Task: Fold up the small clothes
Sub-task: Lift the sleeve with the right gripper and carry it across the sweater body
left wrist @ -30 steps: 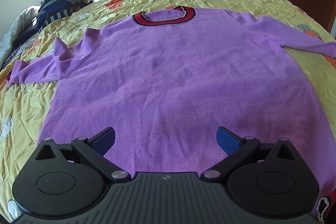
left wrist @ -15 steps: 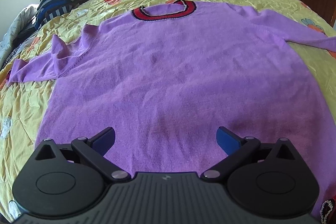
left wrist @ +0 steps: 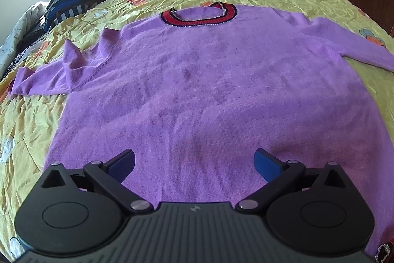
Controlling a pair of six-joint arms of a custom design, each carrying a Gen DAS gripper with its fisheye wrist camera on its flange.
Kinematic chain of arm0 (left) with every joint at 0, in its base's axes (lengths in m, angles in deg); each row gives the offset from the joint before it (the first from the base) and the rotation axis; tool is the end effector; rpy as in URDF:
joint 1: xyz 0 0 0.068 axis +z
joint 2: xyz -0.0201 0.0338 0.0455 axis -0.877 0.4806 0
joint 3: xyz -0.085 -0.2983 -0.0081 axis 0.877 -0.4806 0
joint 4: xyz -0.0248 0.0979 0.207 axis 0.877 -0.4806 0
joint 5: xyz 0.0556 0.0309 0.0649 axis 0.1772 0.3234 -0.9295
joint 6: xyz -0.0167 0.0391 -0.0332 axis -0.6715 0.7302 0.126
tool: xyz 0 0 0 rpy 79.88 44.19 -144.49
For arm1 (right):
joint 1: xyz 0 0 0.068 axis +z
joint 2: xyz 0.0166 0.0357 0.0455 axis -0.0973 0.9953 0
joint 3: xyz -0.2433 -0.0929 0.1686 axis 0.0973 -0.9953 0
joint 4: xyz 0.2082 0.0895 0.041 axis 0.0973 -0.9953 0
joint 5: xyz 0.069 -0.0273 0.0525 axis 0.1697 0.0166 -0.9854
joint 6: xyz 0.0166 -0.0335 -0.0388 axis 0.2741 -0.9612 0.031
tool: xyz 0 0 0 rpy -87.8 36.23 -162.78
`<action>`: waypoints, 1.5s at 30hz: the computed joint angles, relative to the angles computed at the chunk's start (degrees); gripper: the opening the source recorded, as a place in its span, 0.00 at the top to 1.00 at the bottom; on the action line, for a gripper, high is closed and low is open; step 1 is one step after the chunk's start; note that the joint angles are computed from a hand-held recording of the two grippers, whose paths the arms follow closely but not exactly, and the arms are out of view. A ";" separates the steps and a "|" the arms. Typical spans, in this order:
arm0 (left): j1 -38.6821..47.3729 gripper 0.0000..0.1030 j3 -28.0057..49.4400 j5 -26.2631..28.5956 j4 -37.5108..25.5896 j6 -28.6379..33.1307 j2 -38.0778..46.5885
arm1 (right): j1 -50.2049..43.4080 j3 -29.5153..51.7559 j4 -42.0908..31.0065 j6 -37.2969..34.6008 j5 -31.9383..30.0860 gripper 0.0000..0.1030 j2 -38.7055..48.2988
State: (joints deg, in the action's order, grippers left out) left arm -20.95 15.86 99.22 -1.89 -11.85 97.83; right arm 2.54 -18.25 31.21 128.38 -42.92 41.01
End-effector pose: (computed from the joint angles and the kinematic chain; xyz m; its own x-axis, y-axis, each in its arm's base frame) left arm 0.2532 0.1921 0.2770 -0.7135 0.3202 -0.6232 0.3151 0.9411 0.1229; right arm 0.1852 0.0051 0.2088 0.2741 0.7740 -0.5708 0.4698 0.4101 0.7817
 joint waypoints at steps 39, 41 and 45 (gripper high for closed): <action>1.18 0.00 5.48 -1.04 2.65 -6.74 4.92 | 36.58 63.69 -48.27 -38.63 2.86 0.90 35.08; 1.32 0.00 5.71 -1.22 2.85 -6.76 5.31 | 36.70 65.77 -49.22 -38.91 2.48 0.90 36.56; 1.63 0.00 5.49 -1.58 4.14 -6.69 5.80 | 36.84 69.07 -51.62 -38.53 1.41 0.90 38.81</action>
State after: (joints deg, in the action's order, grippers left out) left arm -19.32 21.36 97.64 2.25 -18.53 103.63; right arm 39.38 50.82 -20.41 89.85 -41.51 79.82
